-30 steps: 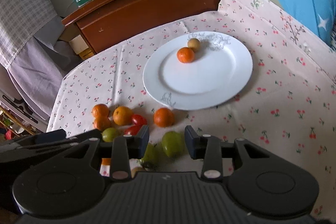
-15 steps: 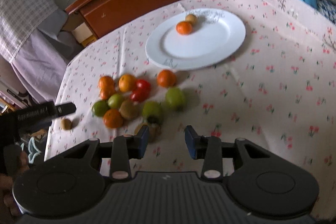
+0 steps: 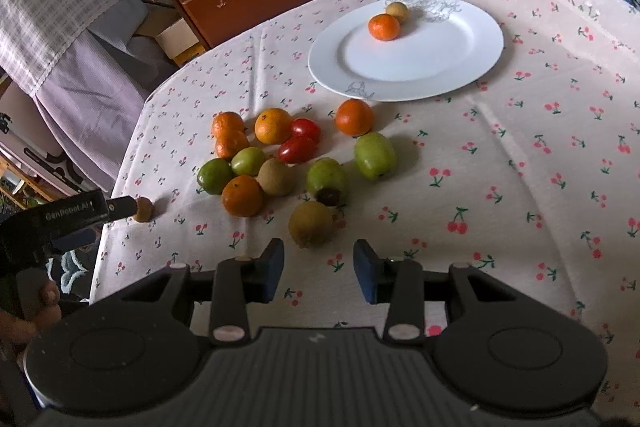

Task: Organize fruits
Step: 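Withdraw both open tools from the plate back toward the fruit cluster, then close the left tool on a brown kiwi while the right tool grasps another kiwi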

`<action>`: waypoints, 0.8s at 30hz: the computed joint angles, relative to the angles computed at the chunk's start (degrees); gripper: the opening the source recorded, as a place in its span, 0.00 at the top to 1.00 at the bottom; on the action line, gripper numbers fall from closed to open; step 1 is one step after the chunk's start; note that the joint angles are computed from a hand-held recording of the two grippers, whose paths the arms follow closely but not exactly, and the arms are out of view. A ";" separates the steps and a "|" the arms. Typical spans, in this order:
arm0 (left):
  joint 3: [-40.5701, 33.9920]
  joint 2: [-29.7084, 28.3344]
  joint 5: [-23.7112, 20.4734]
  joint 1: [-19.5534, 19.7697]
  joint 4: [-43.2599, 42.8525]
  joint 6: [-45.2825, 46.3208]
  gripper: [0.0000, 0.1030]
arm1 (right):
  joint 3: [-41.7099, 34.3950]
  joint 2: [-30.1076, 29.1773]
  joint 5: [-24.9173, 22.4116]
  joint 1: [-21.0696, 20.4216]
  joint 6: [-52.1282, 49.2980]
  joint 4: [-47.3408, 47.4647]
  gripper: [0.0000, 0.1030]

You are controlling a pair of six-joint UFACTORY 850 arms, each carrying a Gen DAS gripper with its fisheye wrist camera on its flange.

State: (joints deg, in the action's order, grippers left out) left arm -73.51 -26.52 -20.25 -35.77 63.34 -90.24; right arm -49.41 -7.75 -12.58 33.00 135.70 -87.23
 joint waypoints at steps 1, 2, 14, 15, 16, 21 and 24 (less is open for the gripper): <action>0.25 0.07 0.38 -0.04 1.07 -0.71 0.20 | -0.12 -0.18 0.10 0.10 -0.17 0.12 0.61; 0.42 0.07 0.70 -0.04 1.91 -1.18 0.20 | -0.32 -0.45 0.29 0.13 -0.52 0.30 0.61; -1.55 -2.51 -1.17 -0.48 3.38 -1.91 0.32 | -1.27 -1.67 -1.62 1.06 -0.94 -0.95 0.59; -1.73 -2.66 -0.93 -0.47 2.98 -1.45 0.33 | -1.29 -1.73 -1.76 1.10 -0.74 -1.20 0.59; -1.83 -2.77 -0.56 -0.42 2.55 -0.95 0.35 | -1.34 -1.78 -1.87 1.14 -0.71 -1.28 0.59; -2.41 -3.43 -0.65 -0.53 2.01 0.18 0.46 | -1.48 -2.00 -2.50 1.39 -0.50 -1.81 0.59; -2.58 -3.67 -1.06 -0.70 2.93 -0.23 0.49 | -1.60 -2.20 -3.13 1.43 0.01 -2.23 0.59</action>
